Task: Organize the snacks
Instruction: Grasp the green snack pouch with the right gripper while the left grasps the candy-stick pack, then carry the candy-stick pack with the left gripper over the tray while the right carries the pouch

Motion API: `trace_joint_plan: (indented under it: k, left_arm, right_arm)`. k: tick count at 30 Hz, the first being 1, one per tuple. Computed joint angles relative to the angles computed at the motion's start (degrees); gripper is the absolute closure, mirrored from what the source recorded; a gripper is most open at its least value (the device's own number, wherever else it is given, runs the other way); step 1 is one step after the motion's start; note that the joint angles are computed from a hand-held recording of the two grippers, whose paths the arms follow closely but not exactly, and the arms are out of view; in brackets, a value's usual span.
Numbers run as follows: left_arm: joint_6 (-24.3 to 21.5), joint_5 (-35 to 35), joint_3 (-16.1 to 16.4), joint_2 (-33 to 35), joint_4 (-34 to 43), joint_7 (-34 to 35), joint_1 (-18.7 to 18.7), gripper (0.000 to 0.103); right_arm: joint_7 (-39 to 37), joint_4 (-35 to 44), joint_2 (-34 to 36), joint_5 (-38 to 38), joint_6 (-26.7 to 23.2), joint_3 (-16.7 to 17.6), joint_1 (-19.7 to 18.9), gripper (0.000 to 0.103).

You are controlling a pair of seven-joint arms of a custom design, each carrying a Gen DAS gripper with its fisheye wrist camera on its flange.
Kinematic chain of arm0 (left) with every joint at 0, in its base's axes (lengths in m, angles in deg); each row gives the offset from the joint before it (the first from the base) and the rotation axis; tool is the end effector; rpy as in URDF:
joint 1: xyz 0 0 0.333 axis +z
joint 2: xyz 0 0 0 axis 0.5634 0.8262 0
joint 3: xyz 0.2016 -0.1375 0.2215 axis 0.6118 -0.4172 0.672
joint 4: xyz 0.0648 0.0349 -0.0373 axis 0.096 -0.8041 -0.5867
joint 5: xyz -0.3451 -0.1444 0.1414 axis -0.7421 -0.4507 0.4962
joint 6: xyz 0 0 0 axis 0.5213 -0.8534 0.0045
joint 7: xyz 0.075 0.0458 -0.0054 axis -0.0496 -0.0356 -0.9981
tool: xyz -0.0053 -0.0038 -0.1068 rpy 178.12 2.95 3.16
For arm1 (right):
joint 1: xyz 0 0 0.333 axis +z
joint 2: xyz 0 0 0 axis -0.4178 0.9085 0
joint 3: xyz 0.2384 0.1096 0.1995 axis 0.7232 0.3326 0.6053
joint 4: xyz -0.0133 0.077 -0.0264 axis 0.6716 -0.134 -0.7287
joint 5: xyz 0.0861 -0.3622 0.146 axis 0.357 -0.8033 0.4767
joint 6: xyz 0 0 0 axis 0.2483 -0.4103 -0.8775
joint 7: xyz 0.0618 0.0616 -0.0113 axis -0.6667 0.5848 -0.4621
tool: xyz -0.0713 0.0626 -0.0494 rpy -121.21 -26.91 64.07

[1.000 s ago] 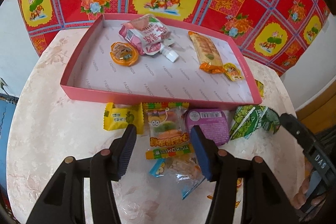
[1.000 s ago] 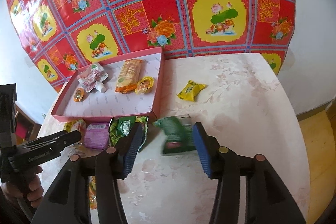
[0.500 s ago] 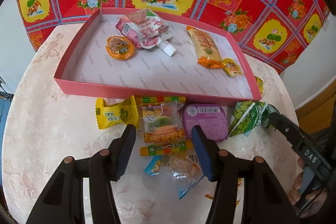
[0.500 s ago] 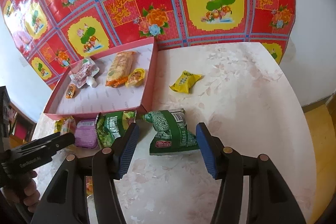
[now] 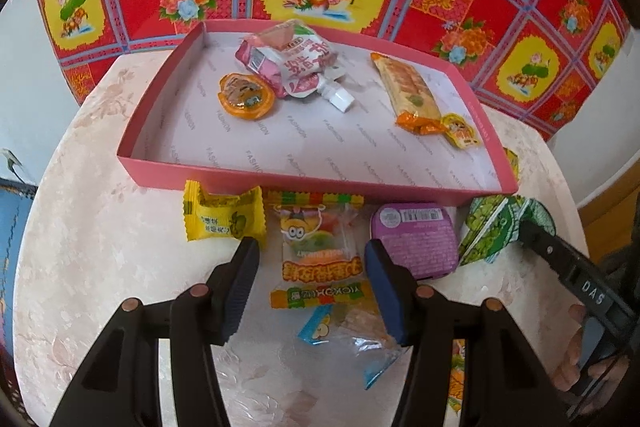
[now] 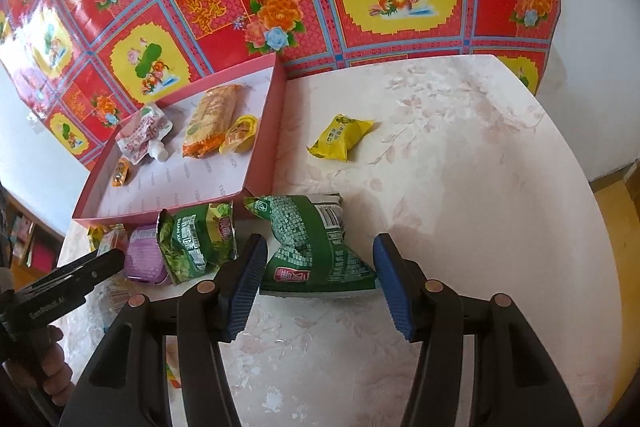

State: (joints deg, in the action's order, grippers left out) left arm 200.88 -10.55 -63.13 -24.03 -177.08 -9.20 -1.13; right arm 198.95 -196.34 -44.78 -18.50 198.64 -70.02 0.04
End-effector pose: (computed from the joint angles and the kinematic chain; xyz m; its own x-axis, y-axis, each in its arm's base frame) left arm 0.5164 -0.5023 0.4527 0.0807 -0.9840 0.1589 -0.8525 -0.1507 -0.5006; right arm 0.5359 0.2730 0.4240 0.0822 -0.9703 -0.2274 -0.7059 0.1043 -0.7006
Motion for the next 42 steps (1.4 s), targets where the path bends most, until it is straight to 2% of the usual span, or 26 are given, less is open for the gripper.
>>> trace_joint_plan:
  k: [7, 9, 11, 20, 23, 24, 25, 26, 33, 42]
  left_arm:
    - [-0.8, 0.3, 0.1, 0.4, 0.7, 0.9, -0.2, 0.045]
    - [-1.1, 1.0, 0.3, 0.4, 0.7, 0.8, -0.5, 0.049]
    - [-1.1, 1.5, 0.4, 0.3, 0.5, 0.7, -0.6, 0.057]
    - [1.8, 3.1, 0.4, -1.5, -2.6, -0.7, -0.1, 0.065]
    - [2.9, 3.8, 0.2, -2.1, -3.4, -0.9, 0.1, 0.065]
    - [3.6, 5.5, 0.4, -2.3, -4.1, -2.3, -0.1, 0.066]
    - [7.5, 11.2, 2.7, -2.7, -5.4, -5.9, -1.4, 0.066]
    - [8.2, 13.0, 2.9, -2.9, -6.0, -7.4, -1.6, 0.066]
    - [10.0, 17.7, 2.1, -4.1, -7.8, -10.7, -1.0, 0.066]
    - [10.0, 21.1, 1.4, -5.3, -8.5, -13.3, 0.0, 0.066]
  right_arm:
    - [4.8, 0.8, 0.2, -5.5, -0.6, -0.8, 0.5, 0.053]
    - [7.0, 1.0, 0.3, -8.0, -0.1, -1.2, 0.7, 0.055]
    - [9.3, 1.3, 0.3, -10.6, 0.1, -1.5, 0.8, 0.057]
    - [16.6, 1.8, -0.1, -17.6, -0.3, -0.3, -0.6, 0.064]
    - [18.8, 1.8, -0.5, -19.6, -0.5, 0.3, -1.2, 0.066]
    - [19.4, 1.8, -0.6, -20.1, -0.5, 0.6, -1.5, 0.066]
    - [20.1, 1.8, -0.8, -20.7, -0.5, 0.8, -1.7, 0.066]
    - [20.7, 1.8, -0.9, -21.2, -0.6, 1.1, -1.9, 0.066]
    - [25.0, 2.1, -2.0, -25.9, -1.6, 2.9, -3.1, 0.066]
    - [25.5, 2.7, -2.9, -27.2, -2.5, 5.0, -4.3, 0.066]
